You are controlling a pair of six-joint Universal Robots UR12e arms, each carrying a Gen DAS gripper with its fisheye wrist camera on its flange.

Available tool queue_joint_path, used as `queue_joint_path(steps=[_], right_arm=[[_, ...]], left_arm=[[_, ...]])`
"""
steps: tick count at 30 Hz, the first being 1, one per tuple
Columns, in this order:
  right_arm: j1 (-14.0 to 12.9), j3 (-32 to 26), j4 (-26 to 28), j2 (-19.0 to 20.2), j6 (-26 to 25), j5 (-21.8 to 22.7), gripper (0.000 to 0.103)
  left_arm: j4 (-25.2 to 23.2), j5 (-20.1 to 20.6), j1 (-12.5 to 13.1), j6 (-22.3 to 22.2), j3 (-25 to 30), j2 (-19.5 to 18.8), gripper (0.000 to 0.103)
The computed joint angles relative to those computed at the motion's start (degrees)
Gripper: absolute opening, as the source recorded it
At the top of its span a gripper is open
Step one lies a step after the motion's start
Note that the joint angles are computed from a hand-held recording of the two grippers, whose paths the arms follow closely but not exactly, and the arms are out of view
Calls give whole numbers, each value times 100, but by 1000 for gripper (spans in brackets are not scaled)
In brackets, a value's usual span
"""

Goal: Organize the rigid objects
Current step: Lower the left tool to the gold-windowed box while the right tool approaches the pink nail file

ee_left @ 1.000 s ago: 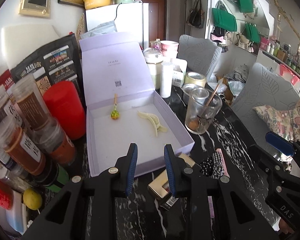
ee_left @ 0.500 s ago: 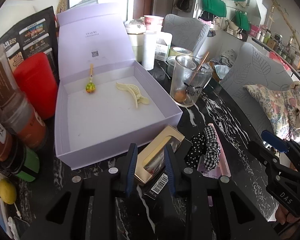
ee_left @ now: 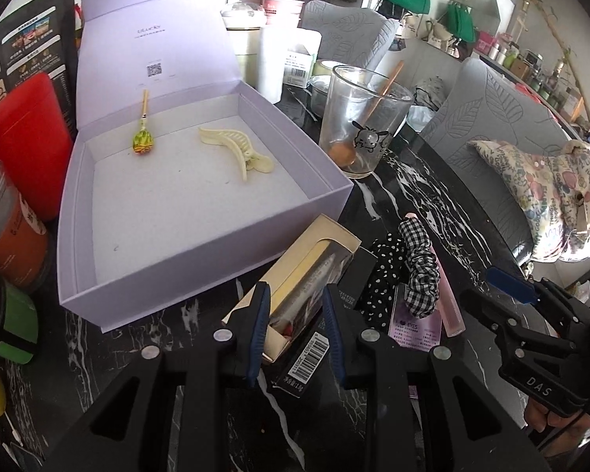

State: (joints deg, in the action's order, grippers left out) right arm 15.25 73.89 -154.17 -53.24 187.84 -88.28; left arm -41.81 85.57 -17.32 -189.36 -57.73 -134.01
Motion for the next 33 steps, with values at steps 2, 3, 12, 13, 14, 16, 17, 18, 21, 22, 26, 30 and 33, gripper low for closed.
queue_joint_path(steps=[2,3,12,13,14,16,17,18,21,22,26,30,33], right_arm=[[-6,-27,79,25,13,39,53],[-9,-44,119,39,22,56,53],[-4,-230,363,162,84,56,52],[-7,-245,390,170,89,84,52],[-11,-259,410,177,97,107,52],[-24,-272,431,191,128,169,51],[-31,-278,447,196,158,201,51],[-37,-281,455,199,180,225,51],[-33,-281,466,200,162,205,52],[-28,-280,460,199,147,183,51],[-26,-285,489,199,148,178,51],[-37,-277,523,187,199,189,52],[-43,-275,558,177,217,169,52]], left_arm=[[74,-112,13,82,2,-18,27],[63,-166,18,144,28,-38,27],[-123,198,-57,710,347,-209,27],[-146,186,-53,735,361,-213,27],[-145,146,-48,746,358,-210,27],[-150,24,-30,798,342,-201,27],[-135,14,-30,823,328,-196,27],[-137,28,-30,853,325,-194,27],[-119,192,-55,951,329,-205,27],[-126,272,-71,1007,361,-225,27],[-194,375,-104,1211,455,-271,27],[-261,437,-123,1255,551,-320,27],[-279,407,-115,1211,569,-327,32]])
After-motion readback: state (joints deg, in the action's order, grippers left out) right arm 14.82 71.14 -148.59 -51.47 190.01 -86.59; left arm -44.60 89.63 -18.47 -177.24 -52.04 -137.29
